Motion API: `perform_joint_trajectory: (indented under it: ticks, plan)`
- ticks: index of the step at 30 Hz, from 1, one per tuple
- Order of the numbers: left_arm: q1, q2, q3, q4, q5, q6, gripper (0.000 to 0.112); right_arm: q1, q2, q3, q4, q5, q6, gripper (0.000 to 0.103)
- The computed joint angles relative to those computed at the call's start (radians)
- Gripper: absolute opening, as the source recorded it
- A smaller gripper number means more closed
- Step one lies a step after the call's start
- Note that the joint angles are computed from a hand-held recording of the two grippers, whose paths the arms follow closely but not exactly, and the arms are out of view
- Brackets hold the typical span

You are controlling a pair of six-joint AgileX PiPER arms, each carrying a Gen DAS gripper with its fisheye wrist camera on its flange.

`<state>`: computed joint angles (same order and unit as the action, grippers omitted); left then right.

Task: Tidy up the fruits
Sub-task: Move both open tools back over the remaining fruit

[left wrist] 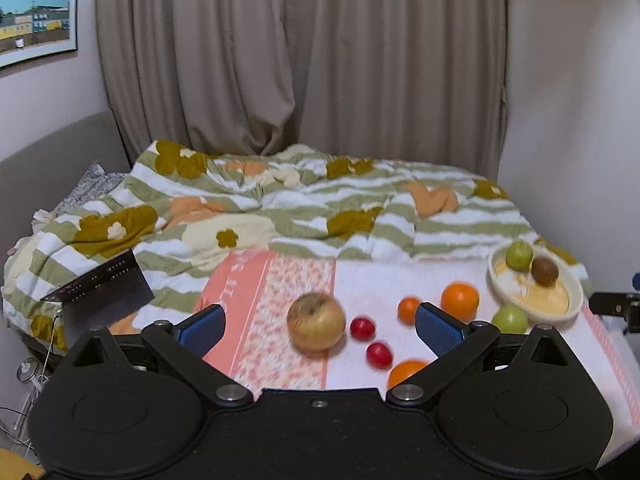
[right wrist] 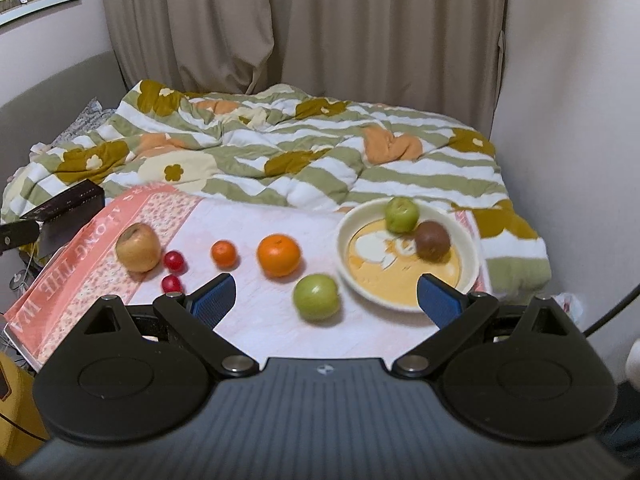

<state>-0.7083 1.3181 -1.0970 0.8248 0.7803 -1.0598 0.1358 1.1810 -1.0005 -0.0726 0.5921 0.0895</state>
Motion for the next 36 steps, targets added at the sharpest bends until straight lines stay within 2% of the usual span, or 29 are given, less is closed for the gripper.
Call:
perform_joint_trajectory:
  ticks: [6, 10, 14, 21, 25, 29, 33, 36]
  plan:
    - [0.106, -0.053, 0.129, -0.130, -0.141, 0.192, 0.103, 0.163, 0.005, 0.082, -0.248, -0.038, 0.316, 0.103]
    - [0.196, -0.052, 0.200, -0.274, -0.261, 0.397, 0.103, 0.244, 0.040, 0.121, -0.376, -0.071, 0.483, 0.103]
    - [0.273, -0.021, 0.258, -0.467, -0.371, 0.645, 0.102, 0.285, 0.105, 0.148, -0.456, -0.133, 0.581, 0.103]
    - [0.333, 0.075, 0.315, -0.809, -0.493, 1.079, 0.096, 0.294, 0.227, 0.187, -0.502, -0.288, 0.587, 0.103]
    - [0.344, 0.128, 0.324, -0.947, -0.527, 1.231, 0.089, 0.291, 0.289, 0.193, -0.478, -0.362, 0.524, 0.103]
    - [0.342, 0.153, 0.333, -1.002, -0.559, 1.298, 0.084, 0.292, 0.336, 0.180, -0.420, -0.391, 0.454, 0.103]
    - [0.317, 0.171, 0.335, -0.923, -0.588, 1.227, 0.081, 0.298, 0.368, 0.169, -0.402, -0.411, 0.435, 0.103]
    - [0.308, 0.191, 0.320, -0.942, -0.587, 1.252, 0.071, 0.296, 0.387, 0.157, -0.341, -0.426, 0.373, 0.103]
